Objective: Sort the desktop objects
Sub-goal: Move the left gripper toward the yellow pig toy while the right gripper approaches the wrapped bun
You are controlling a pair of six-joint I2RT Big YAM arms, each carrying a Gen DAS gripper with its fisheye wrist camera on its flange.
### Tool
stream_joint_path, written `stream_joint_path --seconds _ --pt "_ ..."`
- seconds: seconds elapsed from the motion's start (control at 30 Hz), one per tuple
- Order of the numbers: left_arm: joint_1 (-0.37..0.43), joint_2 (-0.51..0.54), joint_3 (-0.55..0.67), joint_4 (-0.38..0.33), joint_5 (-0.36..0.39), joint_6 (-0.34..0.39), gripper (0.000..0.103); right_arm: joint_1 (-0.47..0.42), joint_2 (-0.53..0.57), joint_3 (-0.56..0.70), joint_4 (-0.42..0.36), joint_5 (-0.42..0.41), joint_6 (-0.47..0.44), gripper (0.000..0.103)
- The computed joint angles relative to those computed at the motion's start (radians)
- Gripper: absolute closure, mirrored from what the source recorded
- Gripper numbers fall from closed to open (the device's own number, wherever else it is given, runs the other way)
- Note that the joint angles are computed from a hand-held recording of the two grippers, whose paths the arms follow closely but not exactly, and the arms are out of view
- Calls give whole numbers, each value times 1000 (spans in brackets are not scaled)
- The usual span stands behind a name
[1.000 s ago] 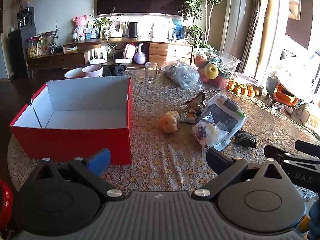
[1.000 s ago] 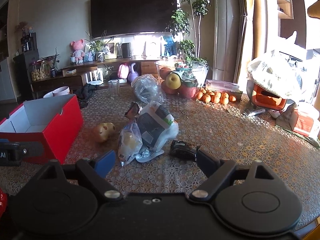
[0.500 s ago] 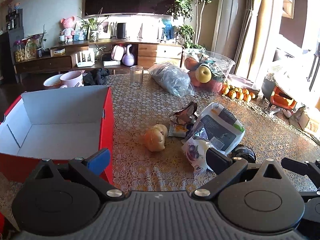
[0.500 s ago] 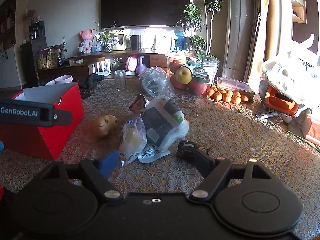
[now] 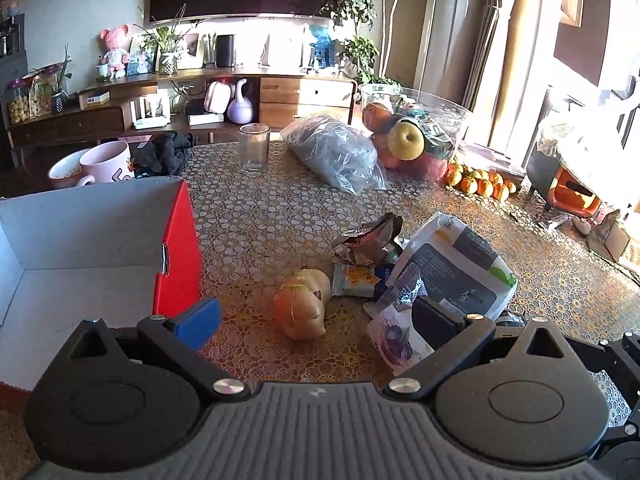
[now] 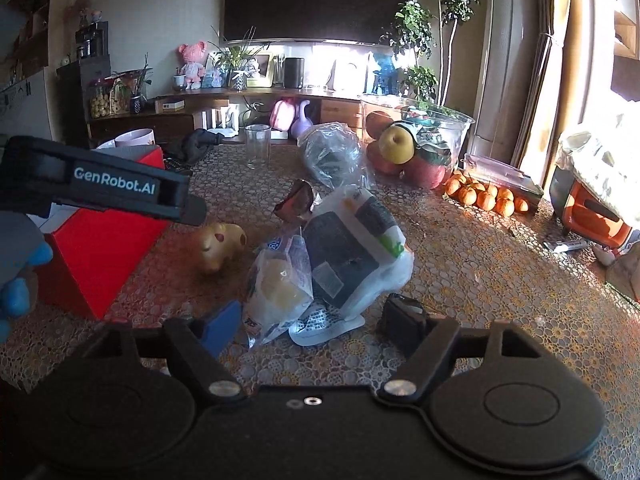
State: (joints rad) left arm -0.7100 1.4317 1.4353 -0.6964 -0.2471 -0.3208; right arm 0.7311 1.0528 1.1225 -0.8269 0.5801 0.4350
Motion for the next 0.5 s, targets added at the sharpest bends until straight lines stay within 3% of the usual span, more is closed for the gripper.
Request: stream_joint_path --seconds 0.5 --pt "33 129 85 39 29 12 1 -54 75 12 69 -84 -63 29"
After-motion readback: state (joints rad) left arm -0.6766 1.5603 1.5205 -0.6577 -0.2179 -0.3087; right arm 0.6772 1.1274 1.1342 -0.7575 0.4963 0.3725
